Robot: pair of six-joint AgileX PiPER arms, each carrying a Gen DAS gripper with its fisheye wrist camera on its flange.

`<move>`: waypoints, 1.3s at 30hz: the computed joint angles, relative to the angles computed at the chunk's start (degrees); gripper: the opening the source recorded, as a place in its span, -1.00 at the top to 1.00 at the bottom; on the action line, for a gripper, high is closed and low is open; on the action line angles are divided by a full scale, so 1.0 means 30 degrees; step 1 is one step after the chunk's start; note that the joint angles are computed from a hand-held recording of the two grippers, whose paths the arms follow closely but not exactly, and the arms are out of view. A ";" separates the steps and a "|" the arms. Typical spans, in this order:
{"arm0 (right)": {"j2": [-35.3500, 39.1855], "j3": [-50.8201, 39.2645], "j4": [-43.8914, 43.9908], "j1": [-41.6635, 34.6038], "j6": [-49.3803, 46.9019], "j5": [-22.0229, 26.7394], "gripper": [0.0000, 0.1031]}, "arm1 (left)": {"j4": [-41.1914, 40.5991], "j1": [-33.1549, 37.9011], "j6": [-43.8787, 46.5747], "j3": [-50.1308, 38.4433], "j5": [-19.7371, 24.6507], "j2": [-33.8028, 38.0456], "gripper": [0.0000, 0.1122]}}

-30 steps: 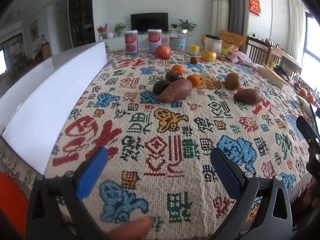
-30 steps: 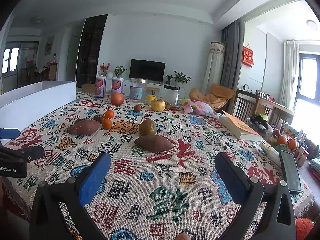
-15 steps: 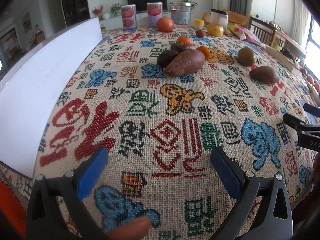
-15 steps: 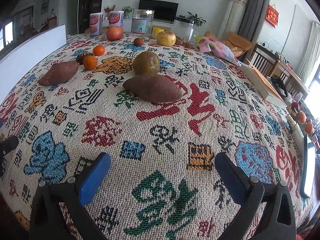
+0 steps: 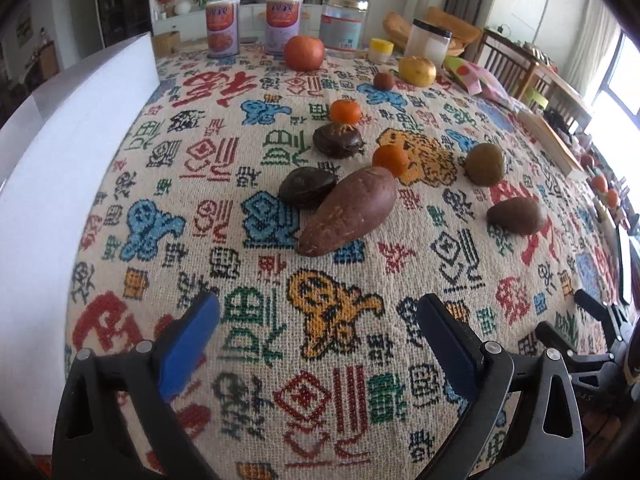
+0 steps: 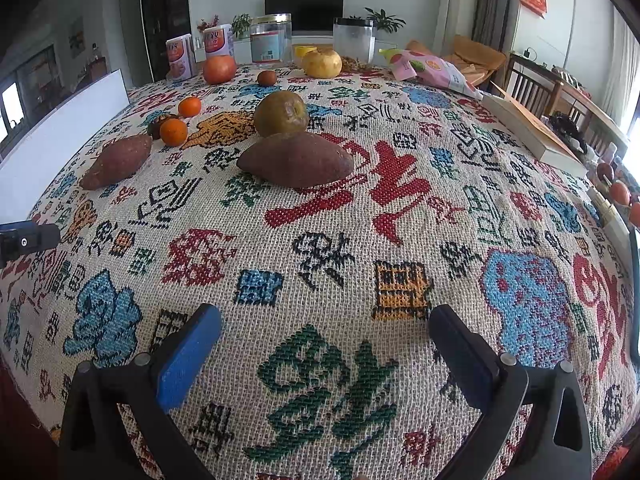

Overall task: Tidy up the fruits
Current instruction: 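Lower the left tool onto the large sweet potato and close its fingers, then carry the sweet potato to the white box with the left tool while the right tool grasps an orange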

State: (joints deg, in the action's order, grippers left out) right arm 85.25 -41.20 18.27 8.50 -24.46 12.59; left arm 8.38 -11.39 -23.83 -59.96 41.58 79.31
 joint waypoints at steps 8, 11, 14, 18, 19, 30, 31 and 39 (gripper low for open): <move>-0.0089 0.0103 -0.0267 0.0020 0.0356 -0.0152 -1.00 | -0.2831 0.0741 0.3233 -0.3110 0.0230 0.3957 0.25; -0.0161 0.0175 0.0020 -0.0052 0.0102 -0.0143 -1.00 | -0.2724 0.0080 0.3301 -0.1517 -0.0509 0.2705 0.49; -0.0168 0.0168 0.0118 -0.0083 -0.0007 -0.0108 -1.00 | -0.4483 0.0276 0.4780 0.0205 -0.0345 0.1089 0.50; -0.0153 0.0135 0.0631 -0.0184 -0.0516 -0.0001 -1.00 | -0.6820 0.0713 0.7392 0.2092 0.1219 -0.1264 0.49; -0.0143 0.0121 0.0641 -0.0193 -0.0533 0.0006 -1.00 | -0.6983 0.0695 0.7706 0.2260 0.1648 -0.1627 0.48; -0.0132 0.0151 0.1616 -0.0314 -0.1492 0.0028 -1.00 | -0.1310 -0.2091 0.2148 0.0059 0.0664 0.0758 0.11; -0.0163 0.0201 0.2170 -0.0414 -0.2079 0.0050 -1.00 | -0.0733 -0.2203 0.1504 0.0069 0.0691 0.0879 0.24; -0.0414 0.0594 0.8062 -0.1232 -0.8353 0.0627 -1.00 | -0.2544 0.0975 0.3012 0.3412 -0.0309 -0.2872 0.25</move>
